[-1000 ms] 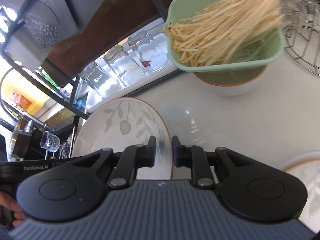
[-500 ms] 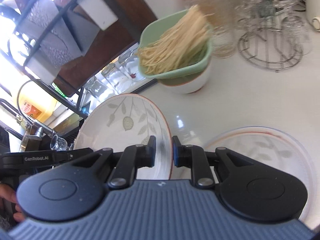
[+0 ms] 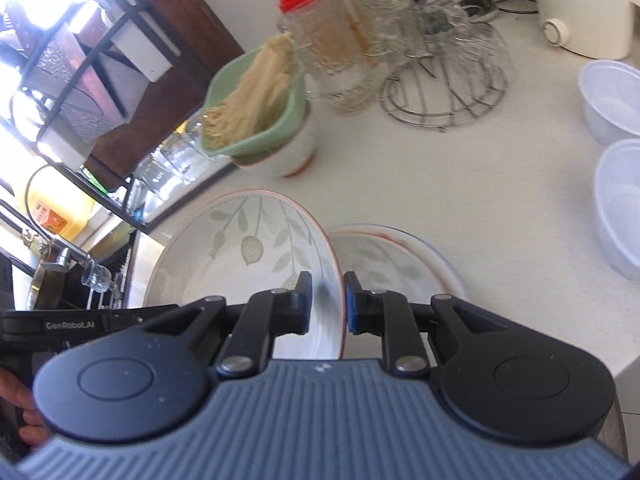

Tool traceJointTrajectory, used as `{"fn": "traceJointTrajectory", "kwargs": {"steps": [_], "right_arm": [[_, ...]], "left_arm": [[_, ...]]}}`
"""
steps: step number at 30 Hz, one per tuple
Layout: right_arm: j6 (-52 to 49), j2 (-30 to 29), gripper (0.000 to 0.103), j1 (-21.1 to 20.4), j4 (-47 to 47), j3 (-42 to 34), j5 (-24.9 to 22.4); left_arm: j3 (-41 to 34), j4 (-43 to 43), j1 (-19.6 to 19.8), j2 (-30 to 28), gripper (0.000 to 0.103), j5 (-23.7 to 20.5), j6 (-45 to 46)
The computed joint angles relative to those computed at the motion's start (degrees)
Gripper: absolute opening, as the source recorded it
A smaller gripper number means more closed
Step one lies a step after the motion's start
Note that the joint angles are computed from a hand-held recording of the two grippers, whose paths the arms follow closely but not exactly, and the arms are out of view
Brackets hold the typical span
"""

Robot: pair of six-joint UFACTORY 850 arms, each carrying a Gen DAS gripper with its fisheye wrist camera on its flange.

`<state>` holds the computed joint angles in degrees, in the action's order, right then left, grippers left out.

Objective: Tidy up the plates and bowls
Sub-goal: 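Lift the leaf-pattern plate and carry it toward the plate stack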

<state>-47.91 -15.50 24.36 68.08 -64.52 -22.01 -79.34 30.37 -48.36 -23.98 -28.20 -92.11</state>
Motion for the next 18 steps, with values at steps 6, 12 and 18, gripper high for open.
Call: {"fn": "traceJointTrajectory", "kwargs": {"steps": [6, 12, 18], "right_arm": [[-3.4, -0.5, 0.020, -2.1, 2.4, 1.7, -1.6], [-5.5, -1.7, 0.020, -2.9, 3.2, 1.8, -2.2], [-7.7, -2.8, 0.020, -2.8, 3.1, 1.5, -2.3]], "left_arm": [[-4.7, -4.8, -0.2, -3.7, 0.017, -3.2, 4.4], [-8.1, -6.9, -0.2, -5.9, 0.017, -6.6, 6.8], [-9.6, -8.3, -0.1, -7.0, 0.017, -8.6, 7.4]]}}
